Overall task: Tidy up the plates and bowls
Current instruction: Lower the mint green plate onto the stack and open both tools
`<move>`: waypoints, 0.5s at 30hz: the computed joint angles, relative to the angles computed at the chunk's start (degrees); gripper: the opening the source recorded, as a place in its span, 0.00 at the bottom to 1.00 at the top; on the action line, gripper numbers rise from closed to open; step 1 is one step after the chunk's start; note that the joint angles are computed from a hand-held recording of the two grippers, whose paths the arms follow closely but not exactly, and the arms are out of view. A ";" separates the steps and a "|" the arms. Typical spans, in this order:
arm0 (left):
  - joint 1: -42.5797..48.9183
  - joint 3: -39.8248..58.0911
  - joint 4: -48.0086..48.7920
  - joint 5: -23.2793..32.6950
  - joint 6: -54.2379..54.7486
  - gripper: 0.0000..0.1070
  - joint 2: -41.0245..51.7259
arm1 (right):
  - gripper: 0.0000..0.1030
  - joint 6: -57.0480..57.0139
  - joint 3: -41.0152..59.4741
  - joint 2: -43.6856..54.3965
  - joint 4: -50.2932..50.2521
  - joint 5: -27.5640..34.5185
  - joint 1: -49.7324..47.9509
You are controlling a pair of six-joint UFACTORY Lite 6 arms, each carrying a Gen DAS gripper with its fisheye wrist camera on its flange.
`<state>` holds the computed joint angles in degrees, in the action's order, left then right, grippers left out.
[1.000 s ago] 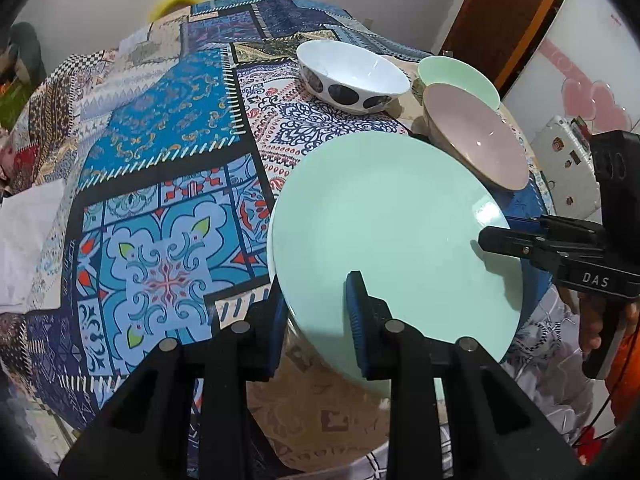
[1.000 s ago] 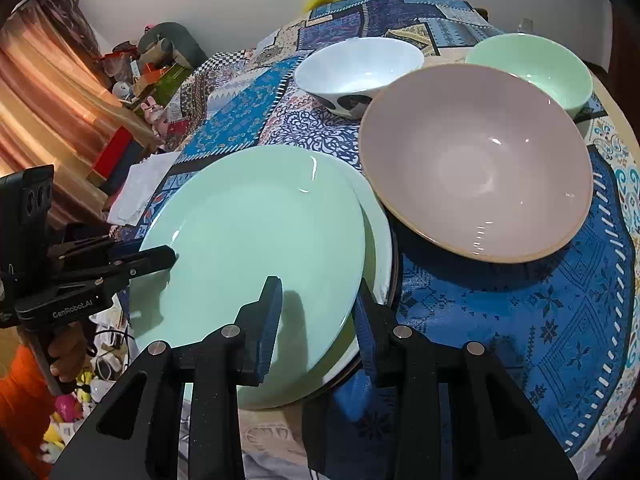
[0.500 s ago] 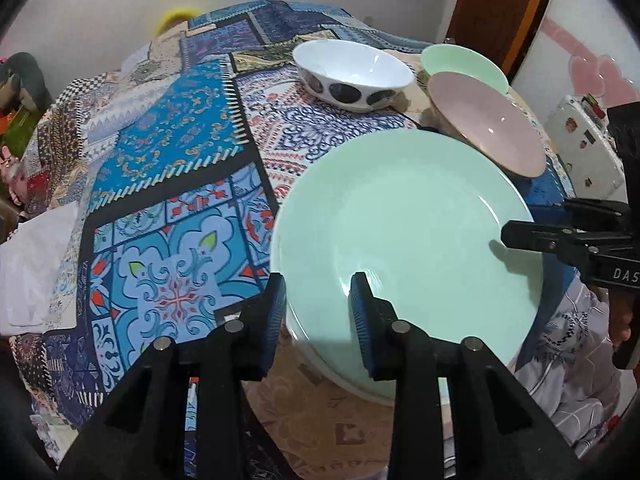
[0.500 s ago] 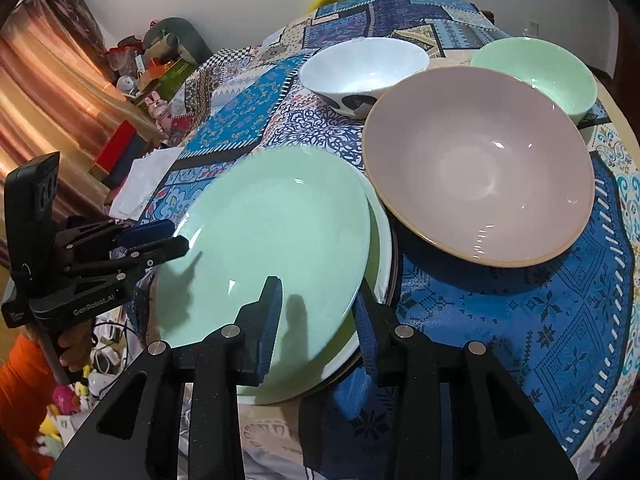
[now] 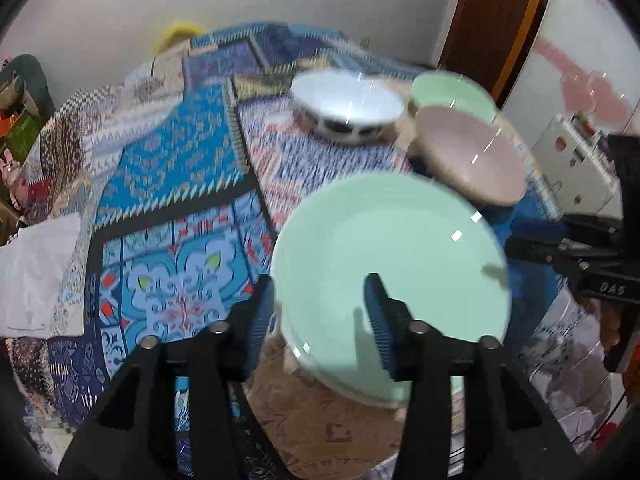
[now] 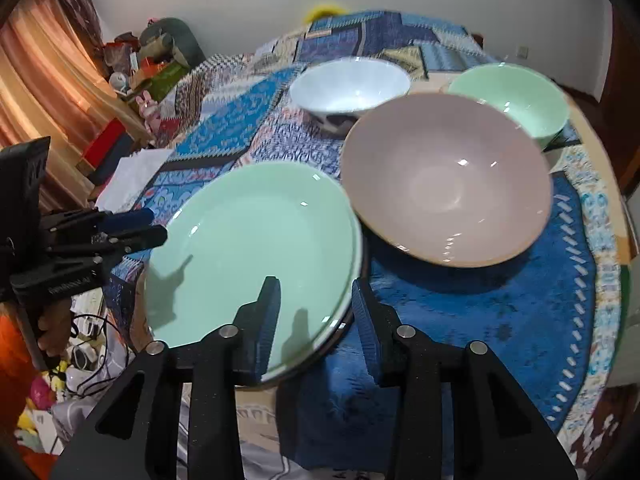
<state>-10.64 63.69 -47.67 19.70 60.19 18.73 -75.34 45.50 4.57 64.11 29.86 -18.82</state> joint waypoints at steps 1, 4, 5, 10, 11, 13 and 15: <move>-0.22 -0.87 -3.62 -0.27 3.25 0.51 -1.66 | 0.34 -0.24 -0.19 -0.66 0.09 0.37 -0.71; -1.85 -1.01 -7.13 -0.63 5.87 0.55 -4.09 | 0.35 -1.49 -0.82 -3.33 1.11 1.37 -3.56; -2.31 -0.47 -7.15 -0.53 5.52 0.56 -4.18 | 0.36 -1.83 -0.95 -4.11 1.57 1.47 -4.40; -5.74 4.74 -4.55 -0.92 0.68 0.59 -1.64 | 0.43 -4.88 -0.66 -6.73 4.57 0.97 -8.41; -6.40 5.84 -3.72 -1.05 -0.54 0.60 -0.80 | 0.45 -5.73 -0.37 -6.70 5.47 0.95 -9.20; -8.00 9.33 -1.77 -0.89 -3.64 0.61 1.83 | 0.47 -6.71 -0.23 -7.01 6.46 0.73 -10.58; -9.10 13.45 1.02 0.30 -7.32 0.65 5.04 | 0.48 -7.87 0.51 -6.14 7.60 -0.38 -11.36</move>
<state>-19.74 77.14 -46.65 20.00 52.87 23.78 -83.21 46.01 -1.56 71.70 29.49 -30.18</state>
